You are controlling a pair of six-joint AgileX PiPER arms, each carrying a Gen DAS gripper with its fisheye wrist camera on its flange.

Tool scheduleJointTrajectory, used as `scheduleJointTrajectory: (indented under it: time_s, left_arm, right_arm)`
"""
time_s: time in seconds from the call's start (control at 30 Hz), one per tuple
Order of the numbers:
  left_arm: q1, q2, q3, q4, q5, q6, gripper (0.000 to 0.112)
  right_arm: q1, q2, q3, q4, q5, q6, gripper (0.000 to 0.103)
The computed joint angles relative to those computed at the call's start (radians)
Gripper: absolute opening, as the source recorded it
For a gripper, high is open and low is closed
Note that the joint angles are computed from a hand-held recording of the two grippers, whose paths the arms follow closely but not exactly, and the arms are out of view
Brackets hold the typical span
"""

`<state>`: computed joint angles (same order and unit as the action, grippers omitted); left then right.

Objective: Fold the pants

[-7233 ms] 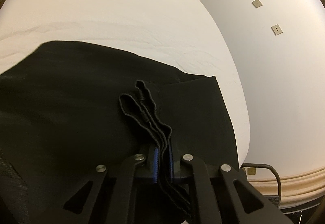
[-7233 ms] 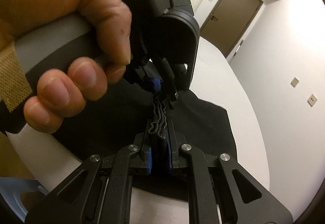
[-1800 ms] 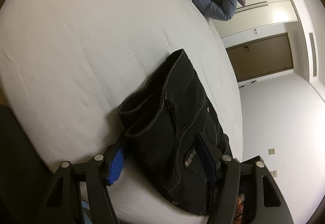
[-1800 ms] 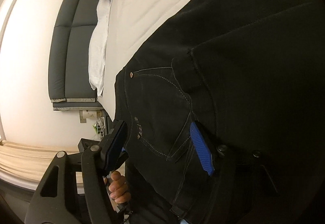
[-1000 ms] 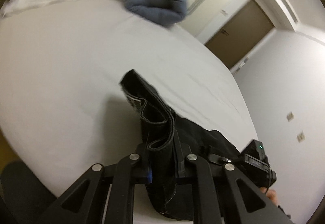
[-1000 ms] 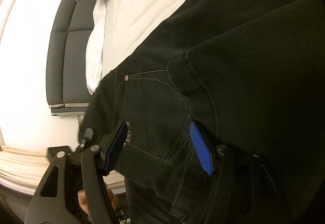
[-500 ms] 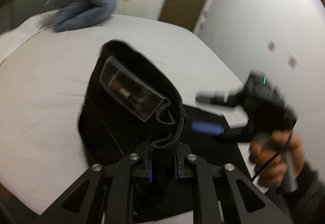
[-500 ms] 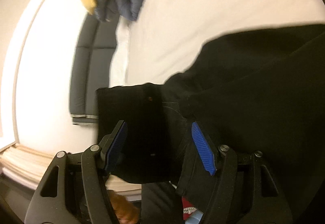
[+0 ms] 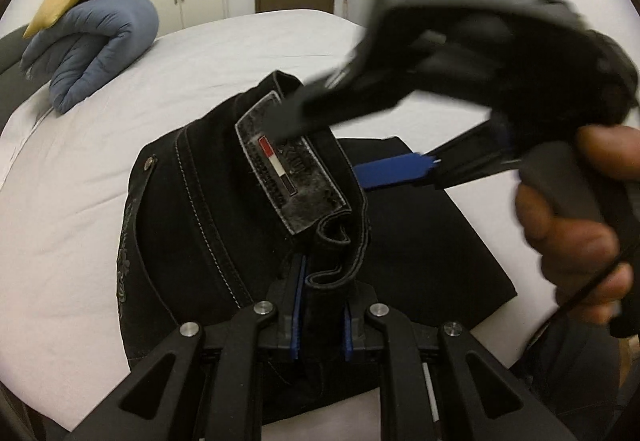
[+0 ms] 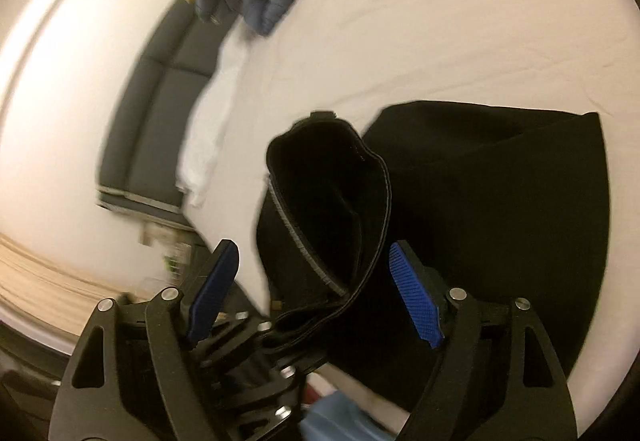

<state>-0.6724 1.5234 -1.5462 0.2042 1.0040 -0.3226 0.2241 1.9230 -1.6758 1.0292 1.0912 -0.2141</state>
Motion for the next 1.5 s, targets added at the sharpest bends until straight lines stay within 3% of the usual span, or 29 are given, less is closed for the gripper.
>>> scheduleJointTrajectory:
  time_s: [0.1,0.13,0.17,0.23,0.33,0.5,1.03,1.3,1.4,1.5]
  left_arm:
    - [-0.039,0.009,-0.004,0.027,0.003,0.001,0.015]
    - [-0.046,0.006,0.003,0.024,0.0,0.002,0.015]
    - [-0.049,0.008,0.002,0.02,0.0,0.006,0.015]
    - [-0.064,0.018,-0.002,0.019,0.003,0.009,0.015]
    - [-0.092,0.029,-0.011,0.016,0.002,0.015,0.015]
    - [-0.125,0.097,-0.093,0.01,0.013,0.037,0.015]
    - [-0.161,0.272,-0.291,-0.016,0.077,0.051,0.015]
    - [-0.187,0.29,-0.237,-0.009,0.022,0.031,0.017]
    - [-0.167,0.28,-0.216,-0.049,0.007,0.038,0.023]
    - [-0.137,0.245,-0.217,-0.12,0.029,0.064,0.047]
  right_arm:
    - [0.006,0.028,-0.009,-0.047,-0.006,0.029,0.077]
    - [0.007,0.026,0.003,-0.051,-0.019,0.022,0.071]
    - [0.009,0.024,0.011,-0.061,-0.027,0.016,0.053]
    - [0.006,0.036,0.014,-0.072,-0.015,0.004,0.029]
    - [-0.023,0.023,0.066,-0.076,-0.033,-0.02,0.019]
    - [-0.089,-0.02,0.169,-0.032,-0.047,-0.109,0.017]
    - [-0.279,0.035,0.239,0.011,0.012,-0.299,0.015]
    - [-0.32,0.046,0.249,-0.012,0.005,-0.324,0.015]
    - [-0.324,0.052,0.289,0.005,-0.008,-0.357,0.015]
    - [-0.356,0.04,0.361,0.096,-0.004,-0.42,0.018]
